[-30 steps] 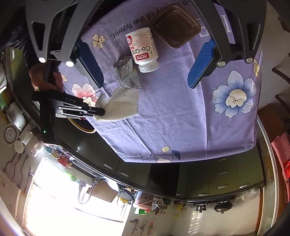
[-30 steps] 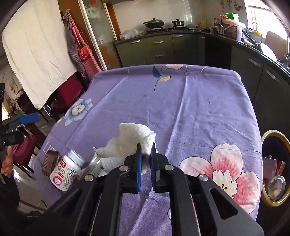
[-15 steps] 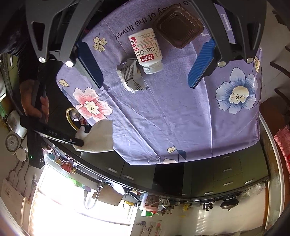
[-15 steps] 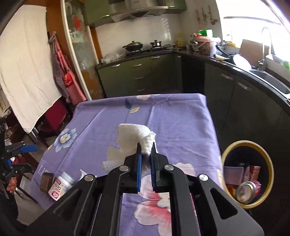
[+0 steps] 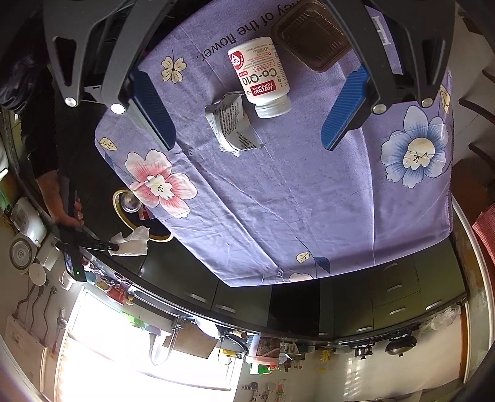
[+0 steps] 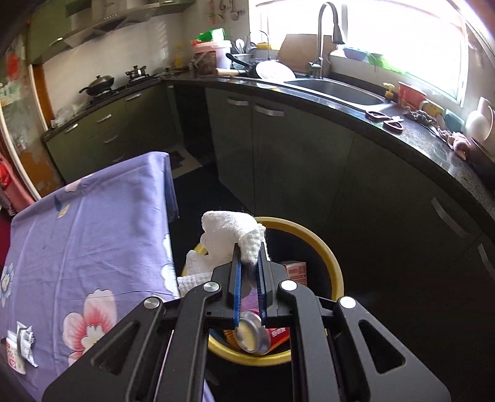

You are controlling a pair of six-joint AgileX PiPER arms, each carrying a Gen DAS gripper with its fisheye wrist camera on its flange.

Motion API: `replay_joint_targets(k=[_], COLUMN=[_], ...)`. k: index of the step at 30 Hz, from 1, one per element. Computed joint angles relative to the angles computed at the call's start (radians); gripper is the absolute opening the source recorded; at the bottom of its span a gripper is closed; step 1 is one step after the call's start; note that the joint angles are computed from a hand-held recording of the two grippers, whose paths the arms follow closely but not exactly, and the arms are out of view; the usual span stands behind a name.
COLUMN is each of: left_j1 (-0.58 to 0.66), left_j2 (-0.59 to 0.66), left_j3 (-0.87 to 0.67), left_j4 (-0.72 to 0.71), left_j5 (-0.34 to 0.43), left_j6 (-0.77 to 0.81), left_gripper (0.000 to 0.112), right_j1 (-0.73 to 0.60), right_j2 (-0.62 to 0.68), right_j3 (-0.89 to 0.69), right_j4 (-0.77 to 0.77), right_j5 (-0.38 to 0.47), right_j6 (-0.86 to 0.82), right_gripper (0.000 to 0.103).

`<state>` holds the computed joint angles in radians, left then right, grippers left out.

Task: Collect trash
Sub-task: 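Carry the paper towel to the bin and release it with the right gripper, then grasp the white supplement bottle with the left gripper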

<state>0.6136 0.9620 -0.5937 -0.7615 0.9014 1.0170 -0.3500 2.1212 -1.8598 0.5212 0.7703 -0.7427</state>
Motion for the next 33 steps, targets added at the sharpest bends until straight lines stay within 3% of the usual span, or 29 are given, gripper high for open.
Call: replay_joint_targets(k=[5, 8, 10, 13, 17, 24, 33], left_j1=[-0.042, -0.044, -0.042, -0.024, -0.026, 0.050, 0.195], left_j2=[-0.004, -0.011, -0.018, -0.025, -0.026, -0.064, -0.030], left_j3=[-0.002, -0.005, -0.005, -0.001, 0.002, 0.006, 0.028], left_j4=[0.027, 0.040, 0.049, 0.057, 0.099, 0.156, 0.192], left_j5=[-0.022, -0.020, -0.020, -0.011, -0.025, 0.012, 0.080], left_j6=[-0.042, -0.054, -0.061, -0.061, -0.101, -0.093, 0.022], left_gripper=[0.090, 0.090, 0.090, 0.091, 0.091, 0.091, 0.091], right_j1=[0.017, 0.027, 0.027, 0.005, -0.020, -0.052, -0.003], right_j2=[0.210, 0.345, 0.359, 0.239, 0.048, -0.208, -0.313], right_j3=[-0.279, -0.487, -0.502, -0.280, 0.042, 0.473, 0.672], right_j4=[-0.150, -0.232, -0.262, -0.167, 0.014, 0.378, 0.458], right_j5=[0.076, 0.161, 0.142, 0.024, -0.111, -0.164, -0.155], right_j6=[0.203, 0.314, 0.357, 0.273, 0.037, -0.439, -0.579], right_gripper=[0.016, 0.056, 0.059, 0.063, 0.066, 0.069, 0.070])
